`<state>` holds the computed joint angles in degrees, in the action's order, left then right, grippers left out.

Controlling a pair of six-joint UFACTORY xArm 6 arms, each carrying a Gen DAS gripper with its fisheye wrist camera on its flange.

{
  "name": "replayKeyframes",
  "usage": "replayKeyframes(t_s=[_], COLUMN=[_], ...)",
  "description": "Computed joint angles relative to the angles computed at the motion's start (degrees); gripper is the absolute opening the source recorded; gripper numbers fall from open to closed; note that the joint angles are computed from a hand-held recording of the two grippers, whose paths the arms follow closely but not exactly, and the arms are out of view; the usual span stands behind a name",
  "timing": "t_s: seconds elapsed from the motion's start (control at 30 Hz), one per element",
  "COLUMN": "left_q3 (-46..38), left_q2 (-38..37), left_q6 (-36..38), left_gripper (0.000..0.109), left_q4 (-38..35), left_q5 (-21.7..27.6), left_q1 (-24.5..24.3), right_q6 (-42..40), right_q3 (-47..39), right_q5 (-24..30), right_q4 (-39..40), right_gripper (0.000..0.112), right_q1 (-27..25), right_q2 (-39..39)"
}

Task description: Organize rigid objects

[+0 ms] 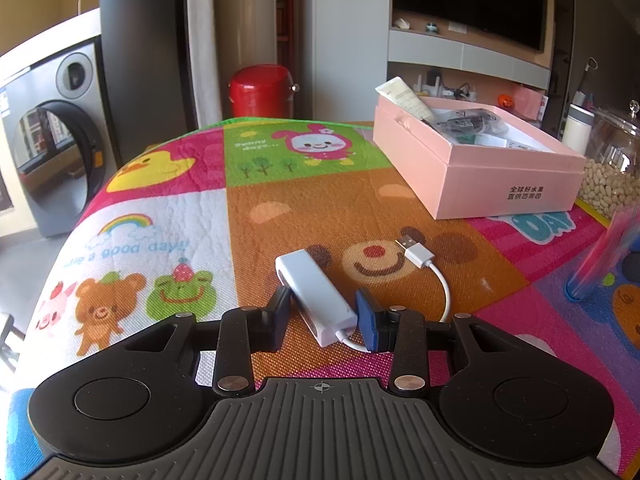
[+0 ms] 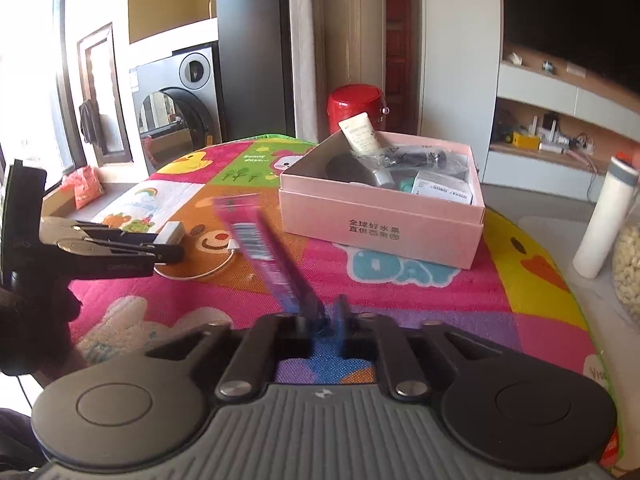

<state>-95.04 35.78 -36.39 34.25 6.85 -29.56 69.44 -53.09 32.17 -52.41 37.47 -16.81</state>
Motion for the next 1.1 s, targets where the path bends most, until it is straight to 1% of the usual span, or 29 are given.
replayKeyframes(t_s=[0.07,0.1,0.17,0.33,0.4,0.5,0.6,0.77,0.87,0.97,1.03,1.1], left_q3=[0.0,0.12,0.15,0.16,0.36,0.47,0.48,0.44,0.46,0.48,0.86,1.67], left_q2=[0.0,-0.05,-0.08,-0.06,-0.14,-0.15,-0.14,-0.13,-0.12,-0.1,-0.2,-0.4], left_q6=[0.0,-0.04,-0.06,0.06,0.22,0.32,0.38,0.25,0.34,0.49,1.81,3.75], left_gripper=[0.041,0.041,0.041,0.04,0.04,0.04,0.04,0.04,0.04,0.04,0.04,0.038], left_q4=[0.0,-0.16,-0.25,-0.38,-0.76,-1.05,-1.15,-0.94,-1.08,-1.33,-3.27,-6.83], left_q5=[0.0,-0.13,-0.17,-0.24,-0.48,-0.69,-0.74,-0.69,-0.73,-0.8,-1.34,-2.5], left_q1=[0.0,-0.02,-0.05,-0.01,0.03,0.07,0.09,0.09,0.08,0.07,0.13,0.3], right_q6=[1.5,1.73,-0.04,-9.61,-12.49,-14.91,-16.28,-25.06,-26.68,-27.12,-29.71,-34.17], right_q3=[-0.42,-0.73,-1.27,-0.27,-0.13,-0.41,-0.66,-0.63,-2.85,-6.98,-9.97,-12.87], right_q5=[0.34,0.42,0.12,-6.06,-7.25,-6.86,-4.94,-2.77,-2.64,-3.35,-4.82,-6.59], right_q4=[-3.28,-4.49,-4.36,2.29,4.52,6.05,5.88,10.25,8.39,5.73,7.13,11.77], right_gripper=[0.055,0.056,0.056,0.059,0.061,0.061,0.061,0.061,0.061,0.062,0.062,0.063], right_q1=[0.54,0.81,1.16,1.0,1.15,1.21,1.23,1.39,1.87,1.8,1.19,0.3], right_q2=[0.62,1.02,1.85,2.47,2.72,2.98,2.8,3.65,6.5,10.96,14.12,17.13])
